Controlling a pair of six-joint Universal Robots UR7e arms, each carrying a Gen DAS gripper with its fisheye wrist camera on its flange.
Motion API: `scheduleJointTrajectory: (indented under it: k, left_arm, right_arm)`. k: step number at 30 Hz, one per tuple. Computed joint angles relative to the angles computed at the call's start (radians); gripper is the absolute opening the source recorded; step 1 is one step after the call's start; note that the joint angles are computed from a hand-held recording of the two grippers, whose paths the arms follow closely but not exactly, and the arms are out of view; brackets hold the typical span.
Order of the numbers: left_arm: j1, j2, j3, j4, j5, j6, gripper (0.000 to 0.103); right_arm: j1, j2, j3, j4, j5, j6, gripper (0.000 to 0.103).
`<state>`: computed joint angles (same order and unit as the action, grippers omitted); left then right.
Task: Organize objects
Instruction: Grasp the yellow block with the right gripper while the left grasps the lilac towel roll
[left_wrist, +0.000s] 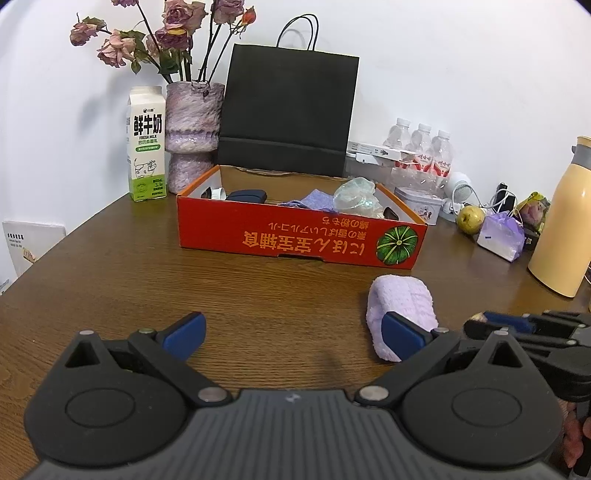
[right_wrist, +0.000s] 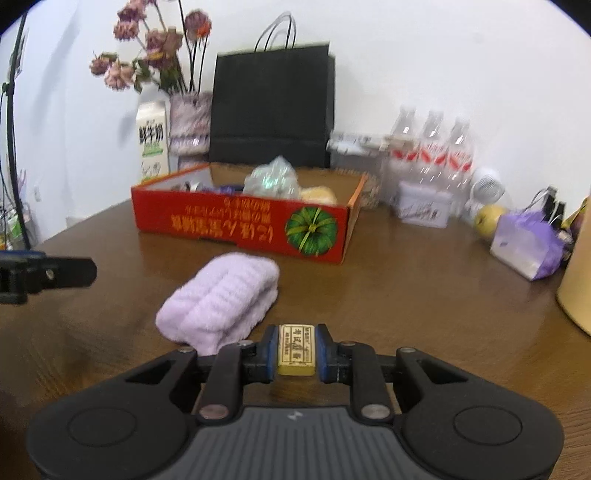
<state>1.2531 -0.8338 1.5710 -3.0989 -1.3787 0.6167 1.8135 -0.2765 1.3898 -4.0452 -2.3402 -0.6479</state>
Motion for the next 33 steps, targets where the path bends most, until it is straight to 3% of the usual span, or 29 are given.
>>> scheduleJointTrajectory:
  k: [3, 20, 26, 33]
  left_arm:
    - [-0.001, 0.003, 0.001, 0.001, 0.004, 0.003, 0.103]
    - [-0.058, 0.048, -0.049, 0.097, 0.063, 0.023, 0.103]
    - [-0.089, 0.107, -0.098, 0.141, 0.145, 0.007, 0.103]
    - [-0.104, 0.161, -0.141, 0.162, 0.182, -0.007, 0.103]
  right_arm:
    - [0.006, 0.022, -0.026, -0.1, -0.004, -0.083, 0.02]
    - [-0.011, -0.036, 0.072, -0.267, 0.082, -0.038, 0.02]
    - [-0.021, -0.055, 0.101, -0.289, 0.085, -0.027, 0.02]
    - [-0.031, -0.071, 0.12, -0.286, 0.075, -0.018, 0.02]
